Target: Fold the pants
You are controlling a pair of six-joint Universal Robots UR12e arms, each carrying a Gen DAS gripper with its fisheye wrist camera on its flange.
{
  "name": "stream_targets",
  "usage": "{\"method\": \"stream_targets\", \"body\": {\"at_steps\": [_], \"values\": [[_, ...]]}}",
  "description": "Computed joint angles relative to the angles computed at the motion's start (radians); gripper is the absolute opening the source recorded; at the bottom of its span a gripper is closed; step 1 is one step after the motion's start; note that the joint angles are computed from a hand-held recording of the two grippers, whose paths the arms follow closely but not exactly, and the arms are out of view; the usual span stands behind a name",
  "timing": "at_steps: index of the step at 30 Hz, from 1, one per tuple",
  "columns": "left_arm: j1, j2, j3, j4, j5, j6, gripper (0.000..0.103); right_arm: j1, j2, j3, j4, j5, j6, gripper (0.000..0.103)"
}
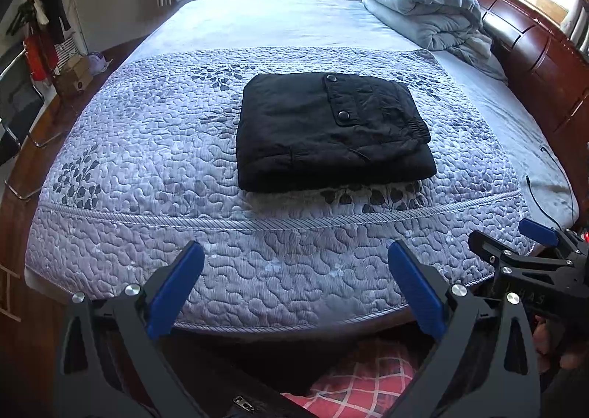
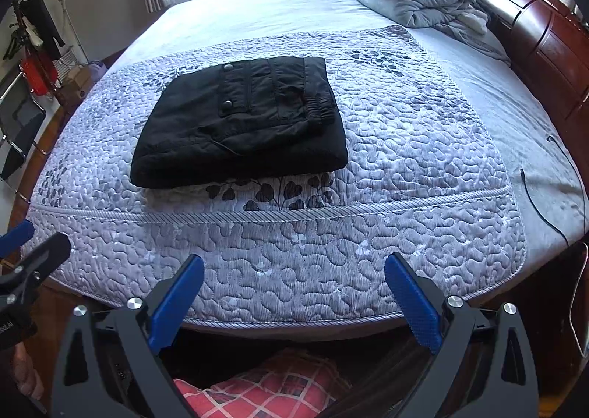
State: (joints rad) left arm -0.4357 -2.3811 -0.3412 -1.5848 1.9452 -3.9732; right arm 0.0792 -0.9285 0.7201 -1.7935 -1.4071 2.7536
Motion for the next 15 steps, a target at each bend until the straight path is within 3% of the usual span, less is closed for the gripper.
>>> {"method": "stream_targets", "body": {"at_steps": [15], "values": [[0.003, 0.000, -0.003, 0.002, -0.010, -0.002, 0.100, -0.002, 0.005, -0.008, 0.016, 0.026, -0.008, 0.099]]}}
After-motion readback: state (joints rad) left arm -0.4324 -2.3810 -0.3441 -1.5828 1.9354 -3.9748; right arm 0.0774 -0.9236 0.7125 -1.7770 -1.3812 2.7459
